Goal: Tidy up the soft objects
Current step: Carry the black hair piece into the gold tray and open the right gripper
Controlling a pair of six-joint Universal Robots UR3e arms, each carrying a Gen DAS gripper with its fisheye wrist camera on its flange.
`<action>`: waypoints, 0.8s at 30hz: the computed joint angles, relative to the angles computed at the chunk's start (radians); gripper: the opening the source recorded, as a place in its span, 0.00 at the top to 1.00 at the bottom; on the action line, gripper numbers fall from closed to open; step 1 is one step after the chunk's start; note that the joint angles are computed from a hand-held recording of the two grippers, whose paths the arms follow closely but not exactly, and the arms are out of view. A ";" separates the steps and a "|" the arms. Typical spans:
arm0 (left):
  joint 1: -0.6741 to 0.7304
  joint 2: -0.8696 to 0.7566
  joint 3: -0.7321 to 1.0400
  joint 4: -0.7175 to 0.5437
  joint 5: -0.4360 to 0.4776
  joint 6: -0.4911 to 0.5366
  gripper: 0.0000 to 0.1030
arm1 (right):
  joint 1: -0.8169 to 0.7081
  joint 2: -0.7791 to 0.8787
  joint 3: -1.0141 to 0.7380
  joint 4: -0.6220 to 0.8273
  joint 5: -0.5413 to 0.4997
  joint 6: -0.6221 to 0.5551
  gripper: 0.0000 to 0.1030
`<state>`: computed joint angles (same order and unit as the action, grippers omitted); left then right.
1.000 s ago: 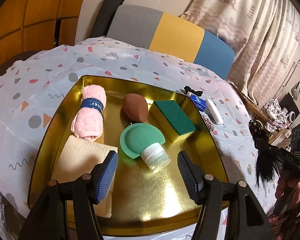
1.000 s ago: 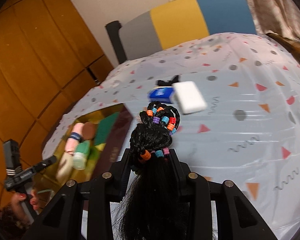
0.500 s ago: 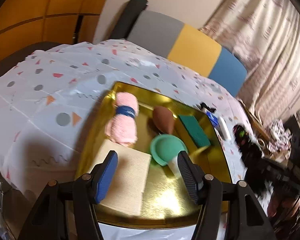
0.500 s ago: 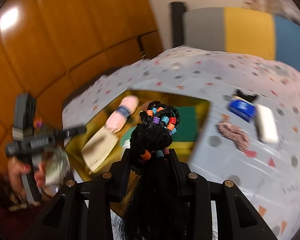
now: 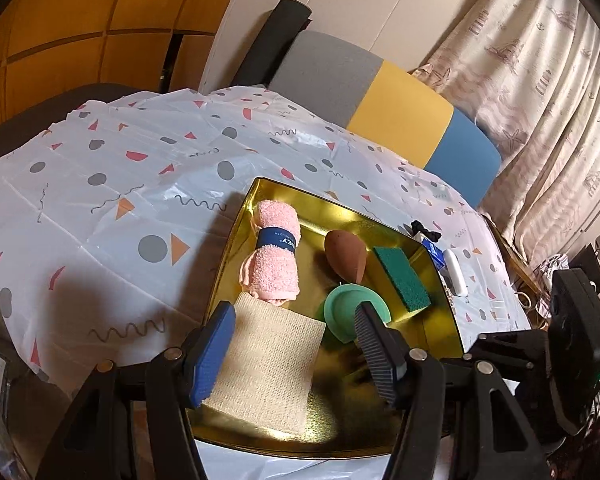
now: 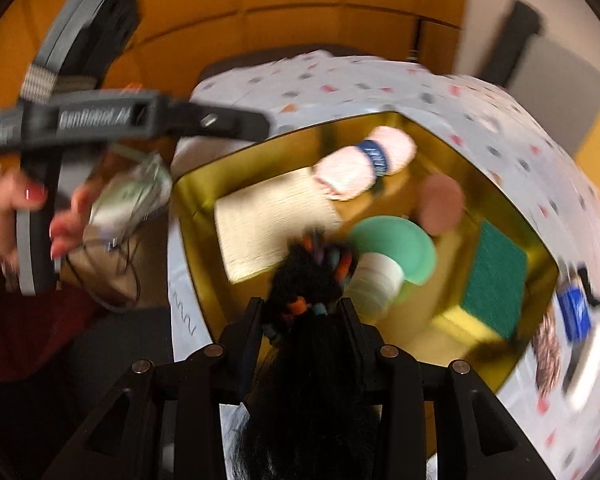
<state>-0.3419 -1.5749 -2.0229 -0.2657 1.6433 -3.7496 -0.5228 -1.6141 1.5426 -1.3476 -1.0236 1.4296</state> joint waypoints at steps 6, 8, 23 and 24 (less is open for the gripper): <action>-0.007 -0.006 0.007 -0.002 -0.001 0.002 0.39 | 0.072 0.056 -0.051 -0.029 -0.033 0.022 0.63; -0.009 -0.006 0.008 -0.001 0.000 -0.001 0.39 | 0.068 0.063 -0.059 -0.018 -0.024 0.037 0.62; -0.079 -0.075 0.061 -0.005 -0.026 0.028 0.39 | -0.232 0.060 -0.055 0.053 0.219 0.356 0.44; -0.086 -0.082 0.066 -0.004 -0.027 0.034 0.39 | -0.256 0.065 -0.054 0.055 0.232 0.377 0.44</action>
<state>-0.4283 -1.6569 -1.9569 -0.2694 1.6159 -3.7161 -0.7792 -1.5490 1.4890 -1.2924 -0.7914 1.8063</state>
